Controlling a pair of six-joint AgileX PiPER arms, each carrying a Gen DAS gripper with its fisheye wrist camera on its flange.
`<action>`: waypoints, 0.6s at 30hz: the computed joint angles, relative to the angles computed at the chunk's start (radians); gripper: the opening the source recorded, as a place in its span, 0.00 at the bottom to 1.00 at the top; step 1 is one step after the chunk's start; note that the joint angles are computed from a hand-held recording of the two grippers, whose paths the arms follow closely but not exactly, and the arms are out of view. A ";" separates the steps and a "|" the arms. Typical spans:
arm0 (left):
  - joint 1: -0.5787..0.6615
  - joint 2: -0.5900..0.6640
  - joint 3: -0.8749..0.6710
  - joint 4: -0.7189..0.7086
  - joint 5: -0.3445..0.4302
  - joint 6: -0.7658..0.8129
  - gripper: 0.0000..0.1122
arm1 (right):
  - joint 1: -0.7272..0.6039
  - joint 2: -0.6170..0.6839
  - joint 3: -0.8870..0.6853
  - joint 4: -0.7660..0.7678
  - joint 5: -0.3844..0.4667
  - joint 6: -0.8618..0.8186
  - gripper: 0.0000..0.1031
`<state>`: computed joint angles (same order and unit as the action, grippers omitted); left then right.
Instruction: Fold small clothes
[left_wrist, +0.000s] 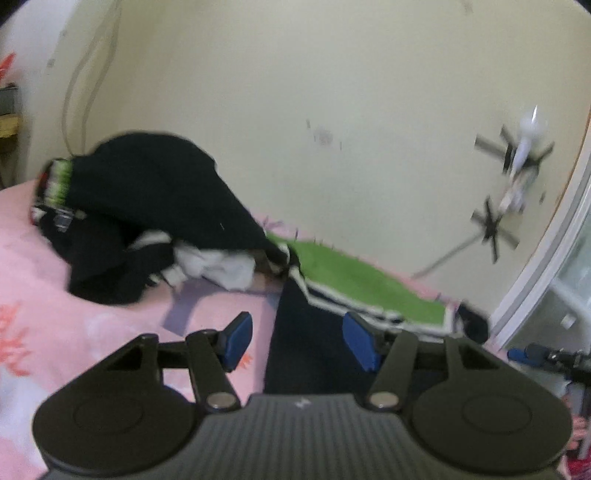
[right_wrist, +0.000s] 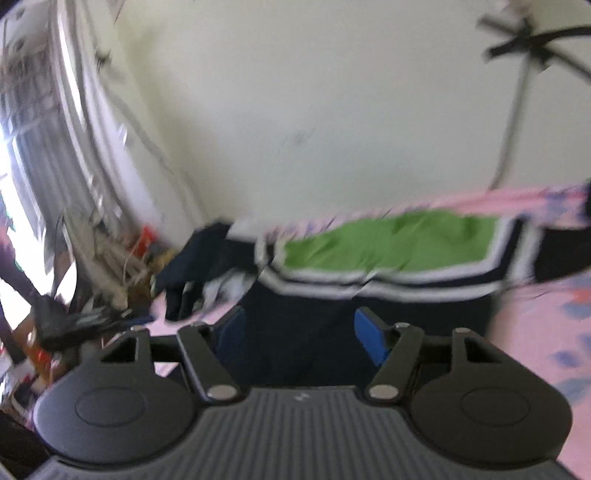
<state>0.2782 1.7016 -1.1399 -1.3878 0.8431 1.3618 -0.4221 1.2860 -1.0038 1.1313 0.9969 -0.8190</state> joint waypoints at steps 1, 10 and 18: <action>-0.043 0.013 0.001 0.001 -0.052 0.018 0.49 | 0.063 0.020 0.007 0.000 -0.039 0.002 0.58; -0.093 0.053 0.049 0.013 -0.135 0.099 0.50 | 0.438 0.189 -0.206 -0.332 -0.260 0.300 0.55; 0.045 0.086 0.022 -0.088 -0.121 0.194 0.50 | 0.722 0.479 -0.738 -0.757 -0.239 0.473 0.55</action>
